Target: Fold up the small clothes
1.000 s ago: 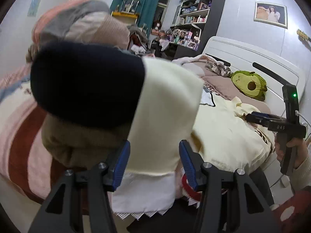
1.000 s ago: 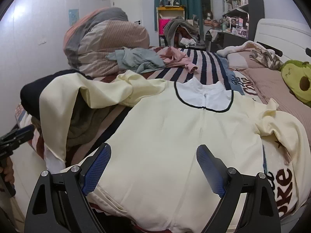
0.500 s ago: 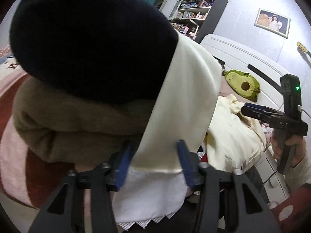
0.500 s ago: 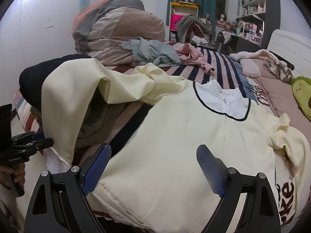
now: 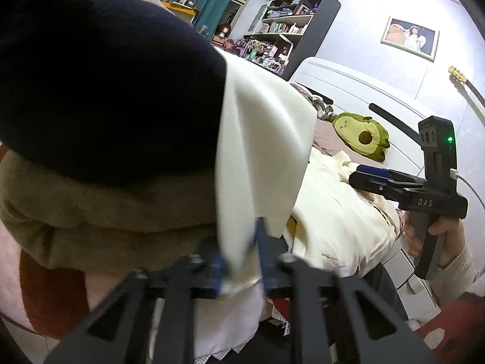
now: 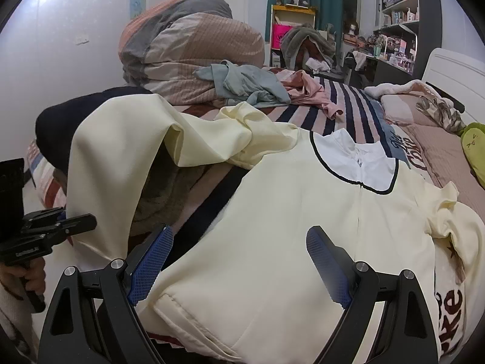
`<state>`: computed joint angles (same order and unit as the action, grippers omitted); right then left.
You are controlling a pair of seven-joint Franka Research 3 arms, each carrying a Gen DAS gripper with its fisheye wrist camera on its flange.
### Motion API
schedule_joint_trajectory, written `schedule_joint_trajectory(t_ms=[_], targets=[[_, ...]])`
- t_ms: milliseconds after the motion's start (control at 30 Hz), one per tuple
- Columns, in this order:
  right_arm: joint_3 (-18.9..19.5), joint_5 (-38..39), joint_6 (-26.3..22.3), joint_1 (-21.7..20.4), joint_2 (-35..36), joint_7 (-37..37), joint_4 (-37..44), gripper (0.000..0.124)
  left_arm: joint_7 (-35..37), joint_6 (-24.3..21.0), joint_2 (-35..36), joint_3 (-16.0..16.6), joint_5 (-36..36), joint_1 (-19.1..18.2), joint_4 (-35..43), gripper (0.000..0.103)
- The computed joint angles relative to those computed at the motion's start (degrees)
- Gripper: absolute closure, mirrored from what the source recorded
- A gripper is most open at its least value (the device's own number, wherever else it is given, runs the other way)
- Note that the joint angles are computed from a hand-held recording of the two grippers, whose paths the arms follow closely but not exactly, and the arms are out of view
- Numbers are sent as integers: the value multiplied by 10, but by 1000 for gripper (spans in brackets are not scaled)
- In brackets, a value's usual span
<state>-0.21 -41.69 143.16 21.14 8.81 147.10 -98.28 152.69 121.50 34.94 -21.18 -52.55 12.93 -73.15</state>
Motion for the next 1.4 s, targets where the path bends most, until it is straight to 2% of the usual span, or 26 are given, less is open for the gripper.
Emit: schedule_joint_trajectory(t_ms=[133, 400, 600, 767, 833, 867, 1033, 1167, 1400], targets=[[-1, -3, 9, -2, -5, 7, -5, 36, 2, 9, -27, 0, -9, 3, -26, 101], [2, -16, 53, -18, -40, 32, -52, 36, 72, 34, -120, 18, -57, -5, -101, 102], [13, -34, 93, -48, -84, 56, -109, 36, 96, 40, -173, 36, -92, -39, -136, 102], [23, -38, 128, -84, -126, 64, -163, 36, 95, 51, -196, 44, -93, -83, -147, 102], [28, -39, 142, -102, -143, 67, -186, 36, 94, 63, -203, 42, -85, -105, -153, 102], [30, -40, 151, -113, -154, 68, -201, 36, 97, 94, -209, 39, -92, -118, -163, 102], [33, -20, 207, -162, -201, 55, -272, 36, 46, 119, -205, 28, -26, -179, -168, 102], [34, 6, 238, -197, -234, 38, -324, 36, 12, 117, -179, 14, 35, -213, -147, 102], [48, 60, 252, -257, -281, 17, -399, 36, -75, 99, -129, -4, 148, -261, -112, 102]])
